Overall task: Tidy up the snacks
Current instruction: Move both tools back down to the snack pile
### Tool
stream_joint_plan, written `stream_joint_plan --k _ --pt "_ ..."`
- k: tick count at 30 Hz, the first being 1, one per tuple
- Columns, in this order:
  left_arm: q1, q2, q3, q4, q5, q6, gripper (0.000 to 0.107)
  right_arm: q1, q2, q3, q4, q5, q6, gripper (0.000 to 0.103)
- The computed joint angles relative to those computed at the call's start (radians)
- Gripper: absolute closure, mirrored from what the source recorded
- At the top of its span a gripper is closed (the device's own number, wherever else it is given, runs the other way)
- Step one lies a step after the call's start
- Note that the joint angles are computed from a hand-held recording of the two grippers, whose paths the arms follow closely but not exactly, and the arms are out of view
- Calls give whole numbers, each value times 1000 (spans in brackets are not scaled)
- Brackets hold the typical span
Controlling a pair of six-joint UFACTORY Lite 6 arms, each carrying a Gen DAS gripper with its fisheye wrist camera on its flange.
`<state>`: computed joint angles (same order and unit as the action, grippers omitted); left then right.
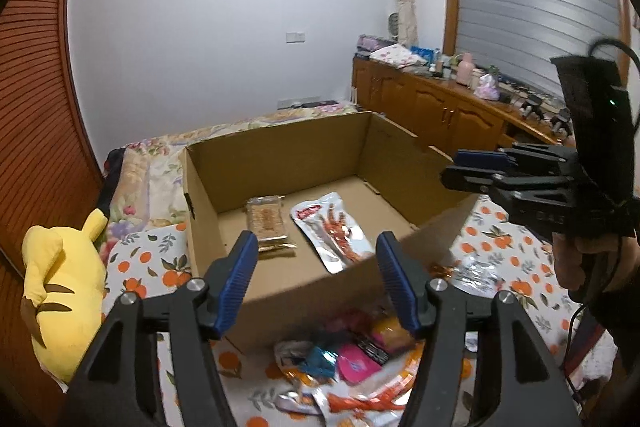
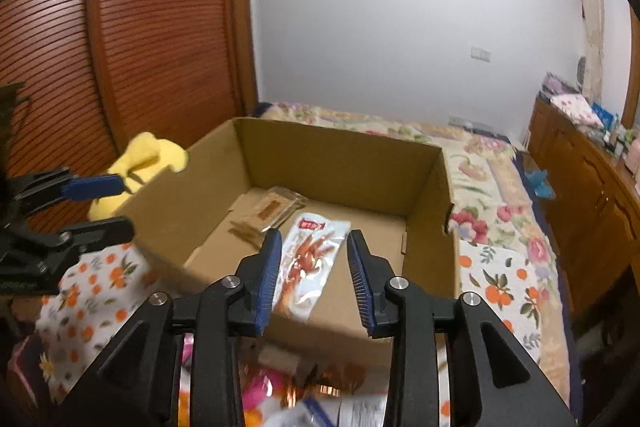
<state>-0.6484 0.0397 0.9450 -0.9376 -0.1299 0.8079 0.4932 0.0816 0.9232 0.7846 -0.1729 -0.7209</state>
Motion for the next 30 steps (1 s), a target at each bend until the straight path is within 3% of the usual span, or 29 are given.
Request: stream_joint_plan --k 5,10,19,25,30 --pt "-56 -68 -97 103 -33 -136 42 -5 -193 -227 -188 -22 203 61" --pt "-118 -56 -154 75 -92 -130 42 -36 -257 -373 -365 -45 395 54" --pt "-195 48 -229 285 -169 -415 41 -165 -95 -485 -695 -156 676 51" --pt "-223 108 -247 349 -200 -501 41 -201 13 -465 -756 -184 717 51" --pt "-226 132 -247 373 -196 -536 41 -215 42 -451 -770 -185 723 43"
